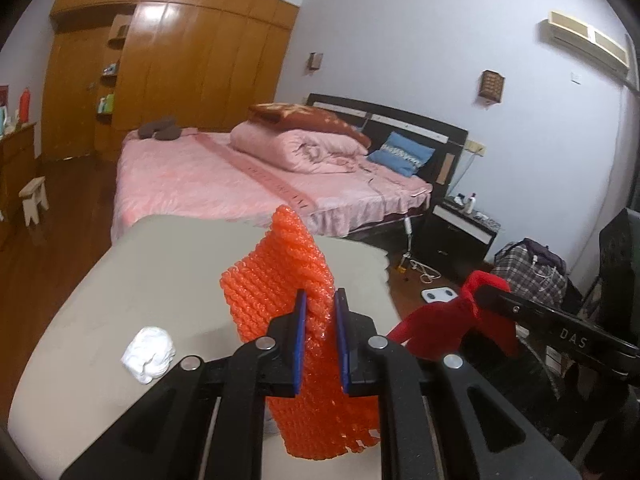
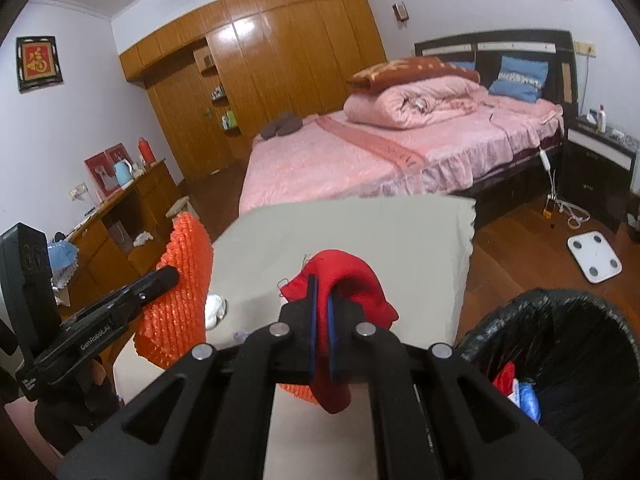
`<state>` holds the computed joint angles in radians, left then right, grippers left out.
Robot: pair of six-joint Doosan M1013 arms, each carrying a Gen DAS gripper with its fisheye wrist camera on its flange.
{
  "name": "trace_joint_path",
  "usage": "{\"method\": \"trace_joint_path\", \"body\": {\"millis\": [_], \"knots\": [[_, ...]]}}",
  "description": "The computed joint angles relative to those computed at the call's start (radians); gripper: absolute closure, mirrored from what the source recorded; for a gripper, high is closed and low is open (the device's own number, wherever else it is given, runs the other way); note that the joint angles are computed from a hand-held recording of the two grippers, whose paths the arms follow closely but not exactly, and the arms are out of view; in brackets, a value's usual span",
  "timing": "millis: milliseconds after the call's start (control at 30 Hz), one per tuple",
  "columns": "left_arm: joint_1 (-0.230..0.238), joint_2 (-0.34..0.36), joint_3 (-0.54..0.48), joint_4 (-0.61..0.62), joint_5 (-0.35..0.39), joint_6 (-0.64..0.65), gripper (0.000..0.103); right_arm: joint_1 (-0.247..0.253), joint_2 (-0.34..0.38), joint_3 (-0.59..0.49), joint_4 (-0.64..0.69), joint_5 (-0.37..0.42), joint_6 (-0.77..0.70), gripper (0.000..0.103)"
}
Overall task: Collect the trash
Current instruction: 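Carry the orange mesh and red glove over the bin and open both tools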
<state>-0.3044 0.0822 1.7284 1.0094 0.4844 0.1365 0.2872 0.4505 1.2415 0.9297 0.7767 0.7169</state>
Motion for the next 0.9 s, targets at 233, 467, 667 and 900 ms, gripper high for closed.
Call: {"method": "trace_joint_path", "body": {"millis": [233, 467, 667, 900], "knots": [[-0.026, 0.022, -0.045, -0.044, -0.033, 0.084, 0.090, -0.037, -0.034, 0.025, 0.022, -0.028, -0.020, 0.099], [-0.057, 0.072, -0.105, -0.140, -0.115, 0.206, 0.090, -0.082, -0.068, 0.071, -0.016, -0.076, -0.008, 0.099], [-0.082, 0.131, -0.173, -0.408, -0.186, 0.497, 0.090, -0.128, -0.094, 0.119, -0.092, -0.140, 0.051, 0.099], [-0.113, 0.198, -0.245, -0.767, -0.214, 0.882, 0.090, -0.169, -0.105, 0.160, -0.180, -0.193, 0.142, 0.099]]}}
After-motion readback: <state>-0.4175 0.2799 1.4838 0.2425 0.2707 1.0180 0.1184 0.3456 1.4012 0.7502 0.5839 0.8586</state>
